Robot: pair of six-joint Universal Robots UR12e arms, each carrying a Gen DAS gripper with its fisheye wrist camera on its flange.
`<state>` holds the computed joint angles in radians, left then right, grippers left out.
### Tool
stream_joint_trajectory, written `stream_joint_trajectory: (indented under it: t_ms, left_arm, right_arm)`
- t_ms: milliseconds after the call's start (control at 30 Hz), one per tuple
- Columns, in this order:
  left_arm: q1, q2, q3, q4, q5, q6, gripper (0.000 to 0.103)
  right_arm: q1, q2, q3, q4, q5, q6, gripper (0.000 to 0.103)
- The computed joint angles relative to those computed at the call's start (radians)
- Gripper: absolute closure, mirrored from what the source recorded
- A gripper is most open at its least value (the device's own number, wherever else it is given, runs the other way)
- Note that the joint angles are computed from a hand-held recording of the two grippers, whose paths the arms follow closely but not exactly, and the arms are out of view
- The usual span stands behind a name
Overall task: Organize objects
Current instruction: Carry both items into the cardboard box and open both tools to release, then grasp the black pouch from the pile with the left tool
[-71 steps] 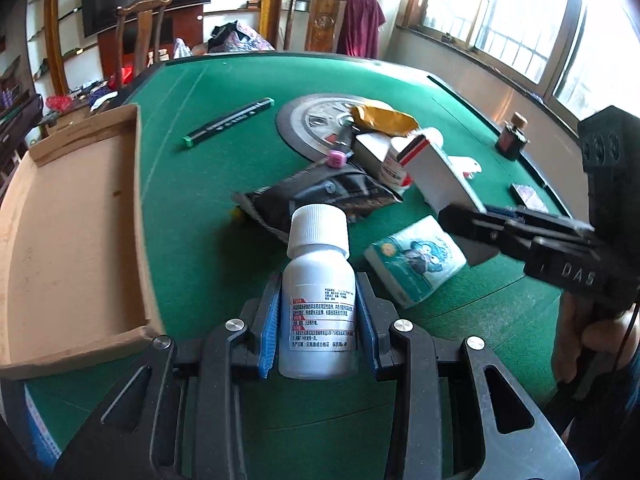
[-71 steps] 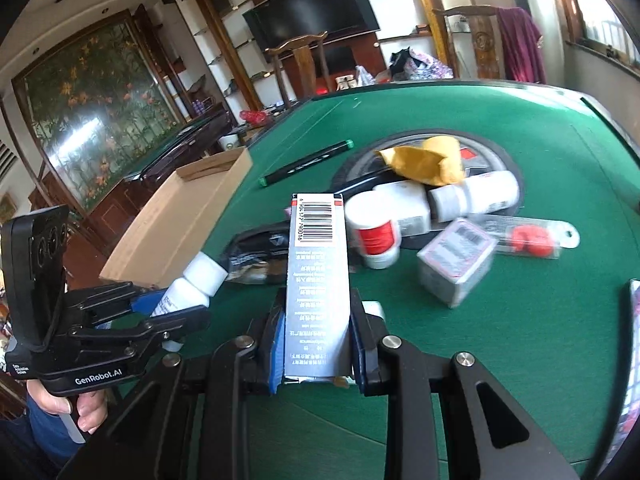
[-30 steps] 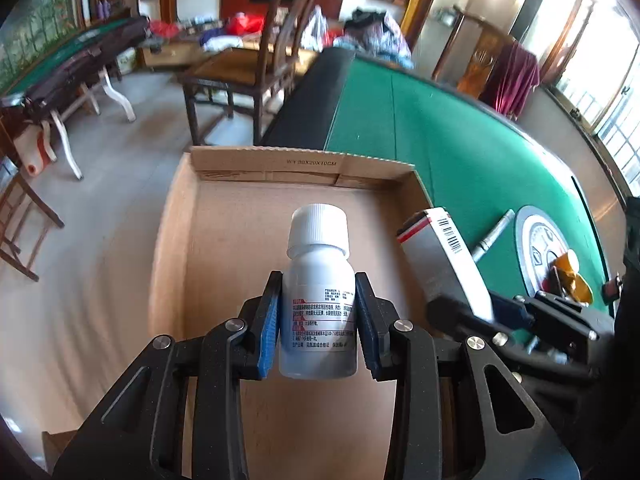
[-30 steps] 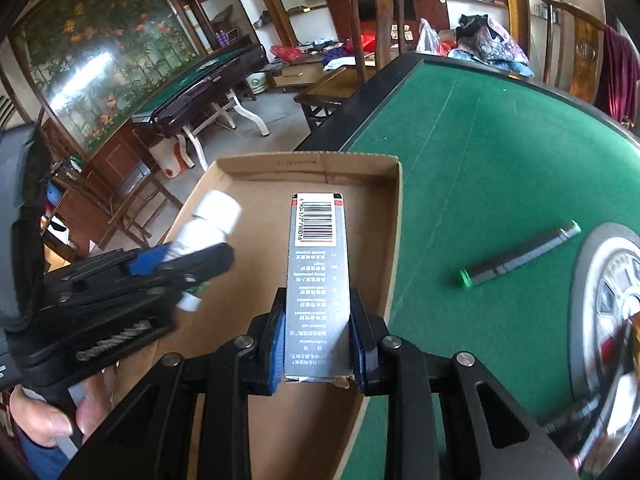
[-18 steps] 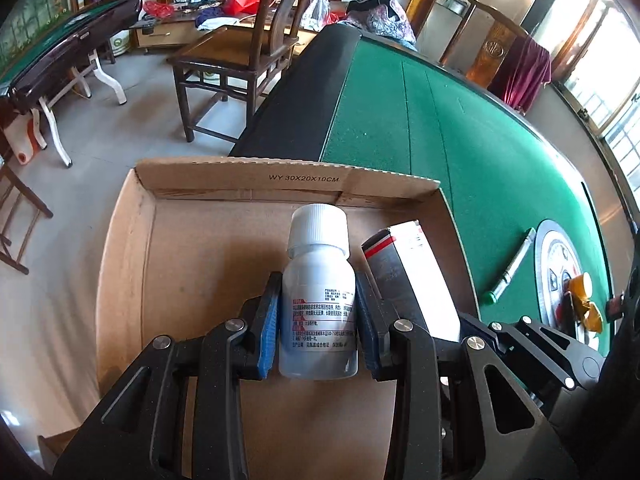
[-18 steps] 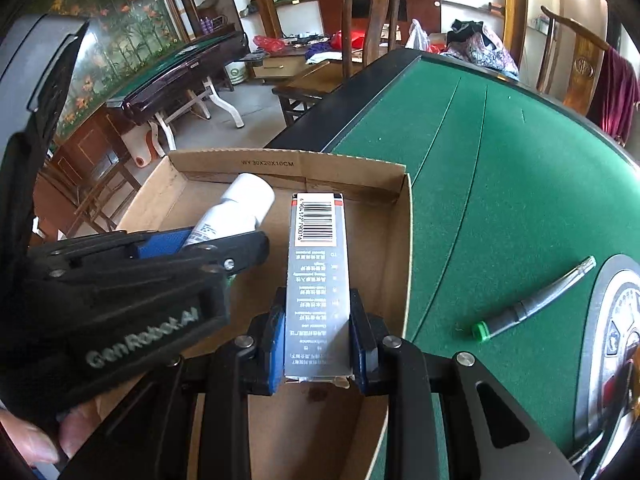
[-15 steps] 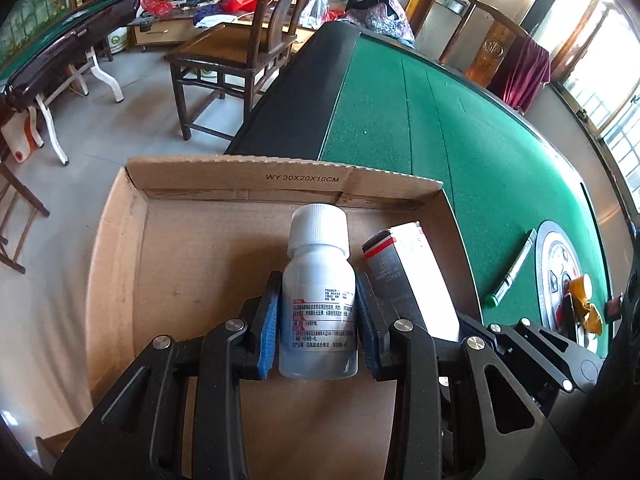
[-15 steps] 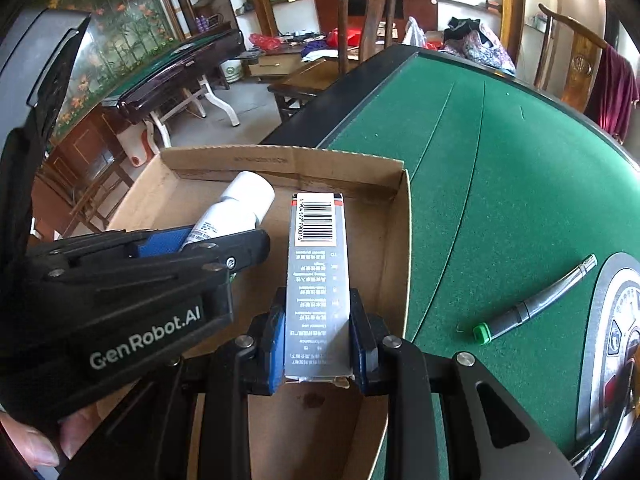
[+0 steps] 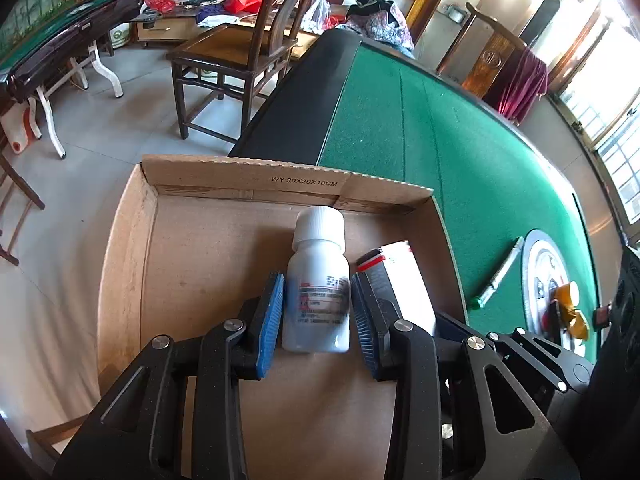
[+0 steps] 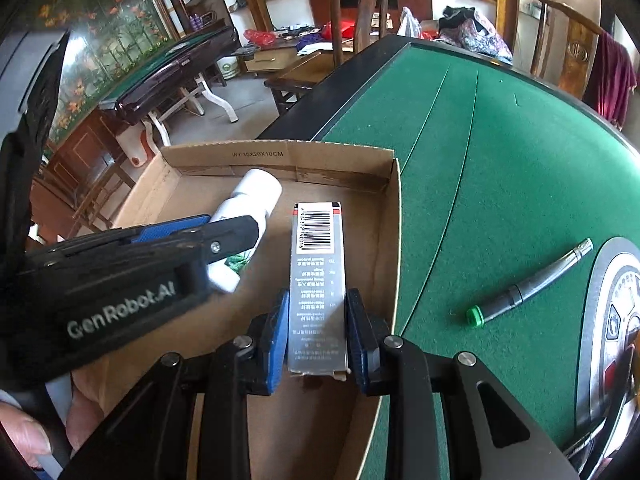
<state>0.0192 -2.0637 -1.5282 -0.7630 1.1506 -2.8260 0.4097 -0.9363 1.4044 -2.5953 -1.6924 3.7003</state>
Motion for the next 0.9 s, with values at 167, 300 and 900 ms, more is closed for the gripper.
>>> stream_joint_trajectory:
  t_ms: [167,300,900]
  left_arm:
    - [0.009,0.033,-0.042,0.021,-0.024,0.022,0.069]
    - [0.015,0.066,-0.091,0.066,-0.036,0.035,0.069]
    - [0.003,0.236,-0.345,0.264,-0.136,0.12,0.067]
  right_arm:
    - [-0.002,-0.036,0.052,-0.059,0.032,0.024,0.075]
    - [0.001,-0.067,0.106,-0.122,0.051,0.036,0.075]
    - [0.019,-0.23,0.405,-0.407,0.087,0.05,0.075]
